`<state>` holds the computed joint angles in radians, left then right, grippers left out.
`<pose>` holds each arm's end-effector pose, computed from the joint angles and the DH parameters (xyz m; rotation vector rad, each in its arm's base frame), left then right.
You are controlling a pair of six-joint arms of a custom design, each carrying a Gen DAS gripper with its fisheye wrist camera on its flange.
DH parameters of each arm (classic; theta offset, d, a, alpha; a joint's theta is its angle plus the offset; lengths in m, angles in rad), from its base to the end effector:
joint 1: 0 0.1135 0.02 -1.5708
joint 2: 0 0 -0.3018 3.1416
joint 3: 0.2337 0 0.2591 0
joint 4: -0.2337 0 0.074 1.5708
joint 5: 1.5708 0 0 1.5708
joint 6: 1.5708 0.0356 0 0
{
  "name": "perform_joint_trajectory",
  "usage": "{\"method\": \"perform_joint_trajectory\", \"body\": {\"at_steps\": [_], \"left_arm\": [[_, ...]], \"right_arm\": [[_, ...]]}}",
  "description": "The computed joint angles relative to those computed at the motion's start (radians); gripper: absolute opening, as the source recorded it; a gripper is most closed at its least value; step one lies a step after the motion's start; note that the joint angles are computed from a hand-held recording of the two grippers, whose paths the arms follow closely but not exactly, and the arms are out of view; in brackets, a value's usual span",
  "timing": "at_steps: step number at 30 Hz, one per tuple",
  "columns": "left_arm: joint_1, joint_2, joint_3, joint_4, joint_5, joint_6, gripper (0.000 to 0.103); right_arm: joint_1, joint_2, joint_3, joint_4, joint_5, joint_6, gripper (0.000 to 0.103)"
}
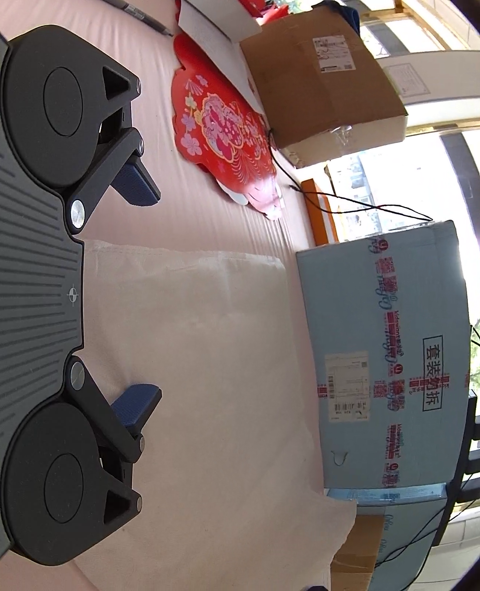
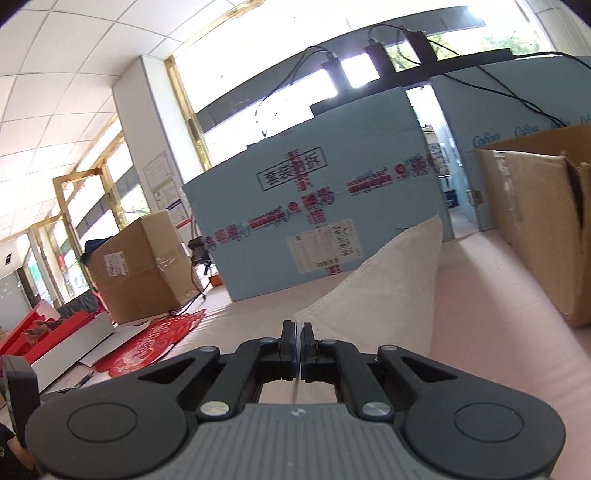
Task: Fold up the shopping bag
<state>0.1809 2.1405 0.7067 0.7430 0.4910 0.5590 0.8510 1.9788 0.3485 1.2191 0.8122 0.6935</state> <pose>0.3551 0.0479 0.0590 0.6549 2.0695 -0.1366 0.2007 0.1897 0.0960 0.3613 1.8222 0.2663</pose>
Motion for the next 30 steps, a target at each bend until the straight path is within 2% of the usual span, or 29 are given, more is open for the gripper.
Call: {"method": "perform_joint_trajectory", "body": {"at_steps": [7, 16, 20, 26, 30], "left_arm": [[0.017, 0.007, 0.020, -0.035, 0.016, -0.035, 0.103], [0.038, 0.013, 0.063, -0.105, 0.023, -0.108, 0.103], [0.039, 0.011, 0.063, -0.110, 0.024, -0.110, 0.103], [0.039, 0.009, 0.065, -0.110, 0.018, -0.126, 0.103], [0.048, 0.008, 0.064, -0.102, 0.018, -0.156, 0.103]], "right_arm": [[-0.019, 0.051, 0.174, 0.002, -0.149, -0.168, 0.002], [-0.036, 0.147, 0.389, -0.151, -0.319, -0.206, 0.002], [-0.033, 0.174, 0.451, -0.187, -0.347, -0.225, 0.002], [-0.014, 0.225, 0.493, -0.093, -0.400, -0.299, 0.002], [-0.006, 0.235, 0.537, -0.179, -0.403, -0.304, 0.002]]}}
